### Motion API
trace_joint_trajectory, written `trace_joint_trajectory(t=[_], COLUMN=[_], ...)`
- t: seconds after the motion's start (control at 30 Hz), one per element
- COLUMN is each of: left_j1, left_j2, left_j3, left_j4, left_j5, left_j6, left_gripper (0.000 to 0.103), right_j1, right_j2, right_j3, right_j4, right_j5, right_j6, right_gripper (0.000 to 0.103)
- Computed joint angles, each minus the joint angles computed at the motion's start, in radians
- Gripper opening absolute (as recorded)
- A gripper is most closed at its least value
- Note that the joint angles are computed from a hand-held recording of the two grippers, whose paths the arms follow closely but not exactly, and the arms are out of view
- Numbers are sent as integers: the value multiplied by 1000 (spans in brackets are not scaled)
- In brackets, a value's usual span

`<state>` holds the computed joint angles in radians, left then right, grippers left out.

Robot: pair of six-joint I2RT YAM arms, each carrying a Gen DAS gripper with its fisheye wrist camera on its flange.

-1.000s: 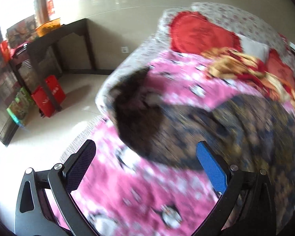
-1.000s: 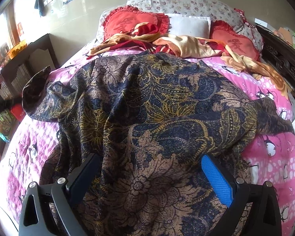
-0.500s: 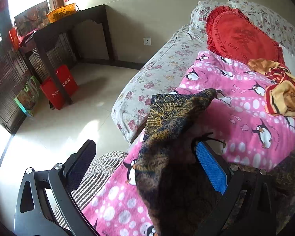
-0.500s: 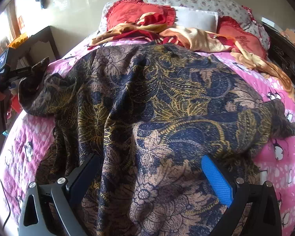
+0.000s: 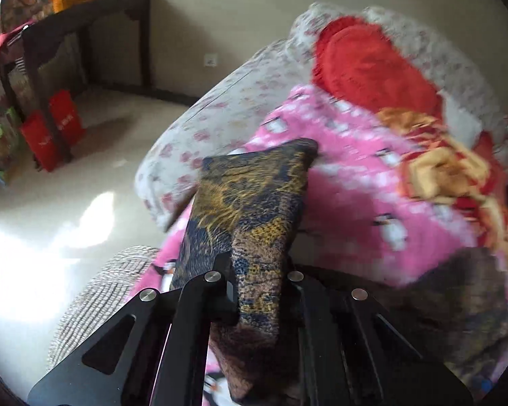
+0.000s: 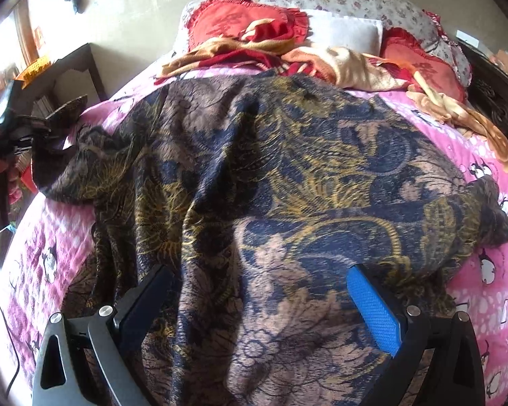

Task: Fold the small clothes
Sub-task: 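Grasp the paisley garment edge with the left gripper and lift it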

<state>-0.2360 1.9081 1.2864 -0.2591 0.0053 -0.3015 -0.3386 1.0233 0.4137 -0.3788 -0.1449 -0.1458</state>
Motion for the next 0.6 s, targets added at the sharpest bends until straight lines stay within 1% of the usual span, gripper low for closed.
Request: trace_joint_trajectory(t=[0.1,0.17,0.23,0.3,0.33,0.43,0.5,0.6], left_j1=[-80,-166,-273,-386,-436,-583,-641,-722], left_j2=[-138,-221,-265,-269,-251,-137,-61,89], left_j3=[-54,-75,-78,-69,-57,-1,17,110], left_j4=[22,32,45,57,61,74,98,76], left_j5=[73,104,98,94,97,71,77,67], left_j6=[0,-11,-17,-30,-37,-71,-105,-109], left_gripper=[7,7,7,7,7,7,7,7], right_j1=[-83,-149,-206,-280,-327,-458,-568,-678], right_j2=[-5,-4,-12,-16,-17,3,36,81], right_j3=[13,26,36,50,58,87,118,163], right_j4=[-11,-21,-36,-54,-64,-90,-116,-135], right_j5=[-48,-90,-121,-155,-172,-220,-268,-301], right_j6=[-25,-43,-59,-88,-108,-175,-234,-295], right_gripper=[103,103,103,103,103,103,103,103])
